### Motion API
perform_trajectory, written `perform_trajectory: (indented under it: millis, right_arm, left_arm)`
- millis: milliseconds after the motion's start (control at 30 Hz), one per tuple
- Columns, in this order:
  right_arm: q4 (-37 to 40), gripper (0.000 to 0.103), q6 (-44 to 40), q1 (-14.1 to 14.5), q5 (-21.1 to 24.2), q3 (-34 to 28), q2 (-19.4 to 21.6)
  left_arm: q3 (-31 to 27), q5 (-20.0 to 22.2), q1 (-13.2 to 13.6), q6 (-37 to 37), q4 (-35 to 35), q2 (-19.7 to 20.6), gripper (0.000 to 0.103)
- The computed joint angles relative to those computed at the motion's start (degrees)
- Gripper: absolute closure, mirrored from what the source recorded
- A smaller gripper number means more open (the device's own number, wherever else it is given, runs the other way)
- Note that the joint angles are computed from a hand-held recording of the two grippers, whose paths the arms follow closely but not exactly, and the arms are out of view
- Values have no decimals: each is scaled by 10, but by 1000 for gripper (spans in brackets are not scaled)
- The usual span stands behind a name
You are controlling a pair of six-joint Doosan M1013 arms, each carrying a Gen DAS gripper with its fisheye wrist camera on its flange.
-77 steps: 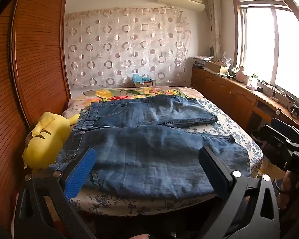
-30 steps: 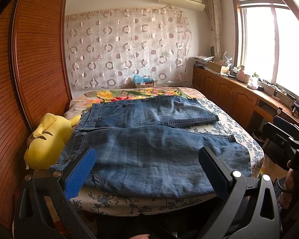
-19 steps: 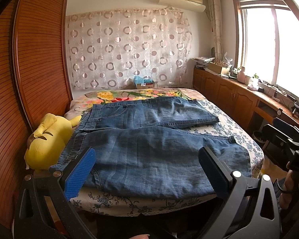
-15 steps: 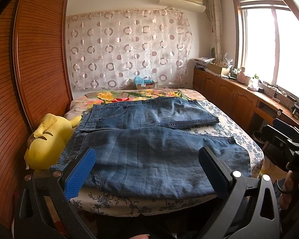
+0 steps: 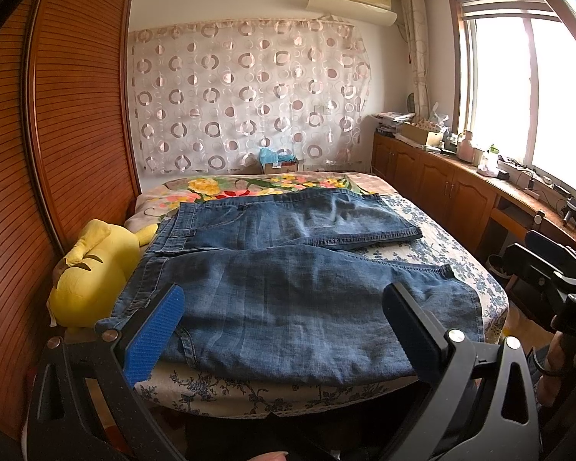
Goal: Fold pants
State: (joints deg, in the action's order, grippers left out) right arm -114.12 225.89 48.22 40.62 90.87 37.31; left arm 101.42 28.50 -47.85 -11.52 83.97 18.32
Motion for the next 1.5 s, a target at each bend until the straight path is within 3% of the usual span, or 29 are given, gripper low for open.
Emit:
perform_trajectory:
  millis: [600, 733, 1500]
  right_arm:
    - [0, 0, 1, -1, -4, 0, 0]
    - [9, 0, -7, -4, -8, -1, 1]
    - [162, 1, -159, -31, -57, -17, 3]
  left_arm:
    - [0, -2, 1, 2, -2, 0, 0]
    - [-11, -12, 12, 58, -55, -8, 0]
    - [3, -30, 67, 99, -100, 21, 0]
